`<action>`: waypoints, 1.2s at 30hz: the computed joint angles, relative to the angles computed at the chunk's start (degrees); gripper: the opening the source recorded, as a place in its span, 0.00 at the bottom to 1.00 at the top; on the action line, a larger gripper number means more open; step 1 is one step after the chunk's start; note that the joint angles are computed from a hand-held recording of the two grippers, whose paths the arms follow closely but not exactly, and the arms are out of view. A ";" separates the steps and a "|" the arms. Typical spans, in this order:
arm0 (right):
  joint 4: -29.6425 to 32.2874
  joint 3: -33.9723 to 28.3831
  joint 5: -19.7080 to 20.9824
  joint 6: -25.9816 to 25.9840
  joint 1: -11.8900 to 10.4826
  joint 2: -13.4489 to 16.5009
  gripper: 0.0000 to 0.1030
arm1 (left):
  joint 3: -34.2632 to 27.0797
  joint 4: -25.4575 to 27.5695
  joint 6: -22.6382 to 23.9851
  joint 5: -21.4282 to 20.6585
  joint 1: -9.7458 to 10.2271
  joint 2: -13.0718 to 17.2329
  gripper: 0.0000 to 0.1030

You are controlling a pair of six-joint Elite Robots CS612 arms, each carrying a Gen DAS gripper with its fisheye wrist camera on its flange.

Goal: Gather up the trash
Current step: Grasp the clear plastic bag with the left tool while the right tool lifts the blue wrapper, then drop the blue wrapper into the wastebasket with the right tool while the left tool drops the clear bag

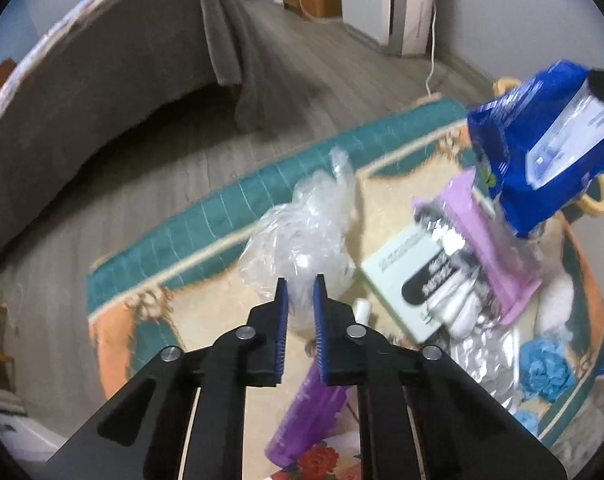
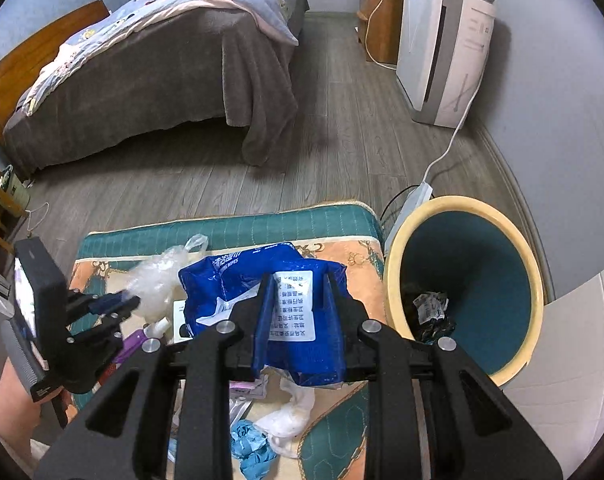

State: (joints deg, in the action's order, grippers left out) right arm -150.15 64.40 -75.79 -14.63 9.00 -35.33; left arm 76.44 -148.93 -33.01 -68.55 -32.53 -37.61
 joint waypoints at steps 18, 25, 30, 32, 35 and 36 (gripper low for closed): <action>-3.65 -2.87 -0.70 5.95 -2.92 0.72 0.23 | -0.36 -11.93 3.26 4.25 -2.26 -1.30 0.10; -4.08 -4.16 -2.16 9.14 -5.02 1.31 0.24 | -4.13 -11.60 5.62 2.88 -3.41 0.33 0.10; -3.68 -5.05 -3.58 10.90 -6.29 1.99 0.24 | -8.04 -11.00 6.75 0.93 -4.06 2.20 0.10; -3.22 -5.52 -3.84 11.43 -6.69 2.30 0.24 | -9.68 -10.29 7.63 0.63 -4.26 3.06 0.10; -3.09 -6.12 -5.49 11.55 -7.14 2.80 0.24 | -12.47 -9.01 8.32 -0.71 -4.68 4.52 0.10; -3.07 -6.41 -6.06 11.56 -7.15 3.04 0.24 | -13.33 -8.66 8.30 -1.38 -4.65 4.95 0.10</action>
